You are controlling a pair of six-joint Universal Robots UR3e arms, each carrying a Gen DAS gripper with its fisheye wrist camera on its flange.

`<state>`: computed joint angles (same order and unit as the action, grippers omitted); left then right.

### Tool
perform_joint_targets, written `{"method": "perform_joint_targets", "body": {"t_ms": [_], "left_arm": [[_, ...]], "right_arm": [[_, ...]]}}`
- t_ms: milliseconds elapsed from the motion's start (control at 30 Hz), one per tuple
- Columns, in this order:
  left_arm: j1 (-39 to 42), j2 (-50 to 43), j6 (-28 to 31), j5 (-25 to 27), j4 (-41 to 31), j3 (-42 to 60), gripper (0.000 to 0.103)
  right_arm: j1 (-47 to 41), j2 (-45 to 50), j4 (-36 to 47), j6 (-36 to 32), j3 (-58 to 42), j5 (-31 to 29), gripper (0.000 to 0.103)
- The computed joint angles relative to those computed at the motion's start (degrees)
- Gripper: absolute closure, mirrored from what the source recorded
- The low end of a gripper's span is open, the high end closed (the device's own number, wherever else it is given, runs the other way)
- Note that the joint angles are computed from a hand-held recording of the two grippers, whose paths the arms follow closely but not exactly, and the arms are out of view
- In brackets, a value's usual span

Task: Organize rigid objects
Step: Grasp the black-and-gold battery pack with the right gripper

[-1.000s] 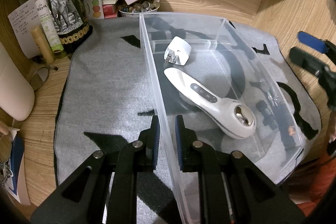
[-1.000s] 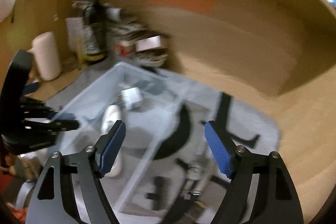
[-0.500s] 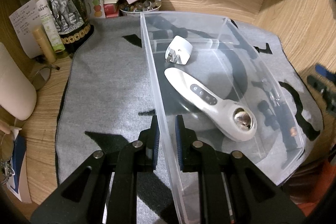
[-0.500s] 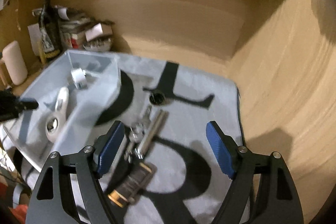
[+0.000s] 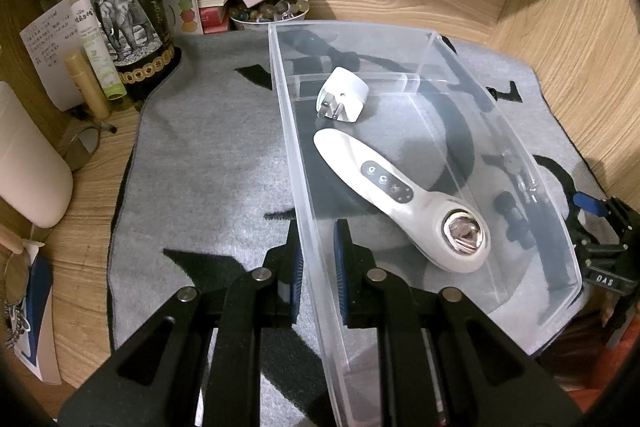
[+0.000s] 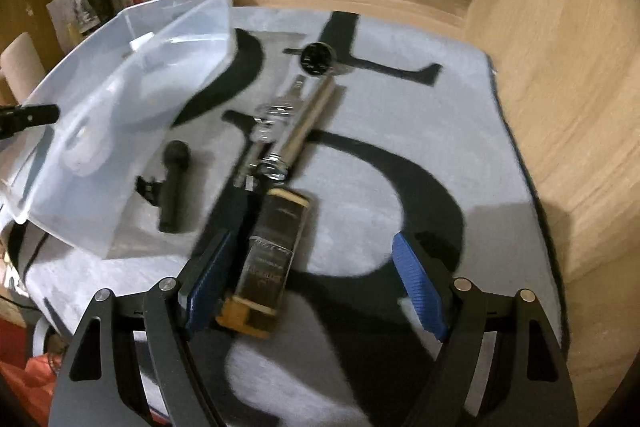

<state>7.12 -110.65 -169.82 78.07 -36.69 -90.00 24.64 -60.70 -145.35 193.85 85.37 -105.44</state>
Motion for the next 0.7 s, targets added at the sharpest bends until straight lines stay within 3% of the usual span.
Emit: {"method": "perform_joint_targets", "body": {"t_ms": [100,167,300,433,700], "left_arm": [[0.17,0.05,0.10,-0.11,0.23,-0.20,0.089],[0.34,0.14,0.12,-0.23,0.32,-0.36,0.089],[0.32,0.14,0.08,-0.19,0.38,-0.39,0.089],[0.36,0.13,0.20,-0.14,0.35,-0.34,0.089],[0.29,0.14,0.08,-0.13,0.36,-0.35,0.089]], "right_arm": [[-1.29,-1.52,-1.58,1.27,2.82,-0.65,0.027],[-2.26,-2.00,-1.59,1.70,3.75,0.38,0.047],[-1.92,-2.55,-4.22,0.96,6.02,0.66,0.056],[-1.54,-2.49,-4.56,0.16,5.72,1.38,0.081],[-1.87,-2.11,-5.82,0.90,2.64,0.74,0.082]]}}
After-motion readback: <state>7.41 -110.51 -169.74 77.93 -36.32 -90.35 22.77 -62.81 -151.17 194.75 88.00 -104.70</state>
